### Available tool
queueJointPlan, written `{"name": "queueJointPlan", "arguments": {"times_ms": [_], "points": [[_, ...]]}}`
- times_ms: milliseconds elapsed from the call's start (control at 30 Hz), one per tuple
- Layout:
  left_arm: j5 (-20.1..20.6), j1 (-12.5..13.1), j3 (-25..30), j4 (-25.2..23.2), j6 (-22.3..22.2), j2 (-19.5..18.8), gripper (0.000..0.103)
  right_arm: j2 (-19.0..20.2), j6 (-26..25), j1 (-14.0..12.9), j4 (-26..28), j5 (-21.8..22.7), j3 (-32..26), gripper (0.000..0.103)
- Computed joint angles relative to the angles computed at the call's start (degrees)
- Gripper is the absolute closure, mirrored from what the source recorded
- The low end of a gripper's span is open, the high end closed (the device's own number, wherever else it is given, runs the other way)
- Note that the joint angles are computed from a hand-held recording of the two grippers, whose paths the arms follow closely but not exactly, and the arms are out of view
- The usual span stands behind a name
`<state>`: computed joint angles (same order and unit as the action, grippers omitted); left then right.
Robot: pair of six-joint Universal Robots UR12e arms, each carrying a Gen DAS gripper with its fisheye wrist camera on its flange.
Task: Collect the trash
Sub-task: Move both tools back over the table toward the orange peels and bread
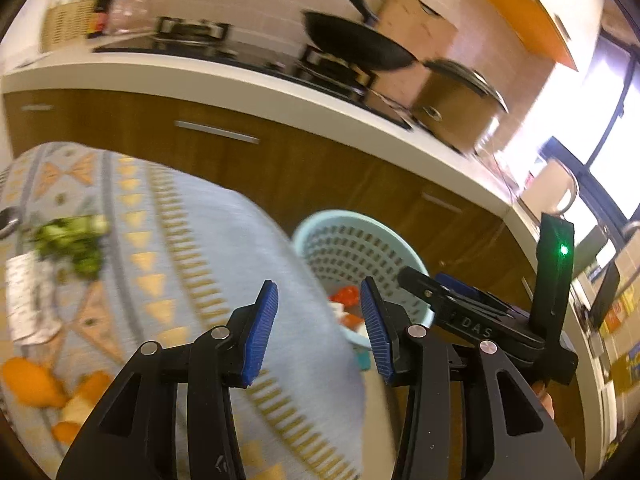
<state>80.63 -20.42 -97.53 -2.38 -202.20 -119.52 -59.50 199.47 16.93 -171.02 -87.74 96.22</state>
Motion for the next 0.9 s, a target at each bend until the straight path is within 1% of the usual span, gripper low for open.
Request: {"name": "queueJointPlan", "arguments": {"times_ms": [67,167,233,300,400,500,533,600,633,667,733,833,900], "points": [[1.65,0.71,-2.20,1.21,-1.20,1.55,0.061,0.17,-1.22,0.70,-0.30,0.53,-0.50,0.031],[4.51,1.75,-5.61,2.92,-2.84,3.76,0.061,0.53,-3.17,1.73,-2.65,3.11,-0.86,0.031],[5.57,2.61,-7.51,3.44,-4.10,5.03,0.061,0.69,-4.64,2.60,-2.97,3.52,-1.26,0.031],[6.78,3.47,-9.40,3.98,-4.74,6.26,0.061,0.96,-5.83,3.47,-2.78,4.95,-1.84,0.031],[9.11,4.77,-12.56,4.88,-6.36,8.14,0.056,1.39,-7.95,4.82,-2.29,7.79,-2.73,0.031],[9.40,6.04,-14.72,4.96,-7.87,9.25,0.056,1.91,-9.97,6.12,-1.27,9.87,-3.64,0.031],[9.41,6.52,-15.49,4.50,-8.17,9.61,0.055,2.09,-10.47,6.55,-0.92,10.07,-3.96,0.031],[9.04,7.14,-16.42,3.57,-8.41,9.95,0.052,2.59,-11.75,7.44,0.57,11.85,-4.82,0.031],[8.82,7.42,-16.86,3.63,-8.41,10.03,0.048,2.66,-12.29,7.83,1.07,12.26,-4.94,0.031],[8.39,7.74,-17.30,3.66,-8.50,10.00,0.042,2.68,-12.75,8.16,1.53,12.30,-5.01,0.031],[7.24,8.28,-17.79,3.33,-8.20,9.79,0.036,2.95,-14.09,9.04,3.00,12.15,-5.65,0.031],[6.32,8.72,-17.71,1.50,-7.94,9.13,0.036,3.28,-15.65,9.95,4.45,12.11,-6.32,0.031],[6.82,8.75,-17.17,0.15,-7.52,8.44,0.035,3.36,-16.09,10.30,4.91,11.91,-6.43,0.031]]}}
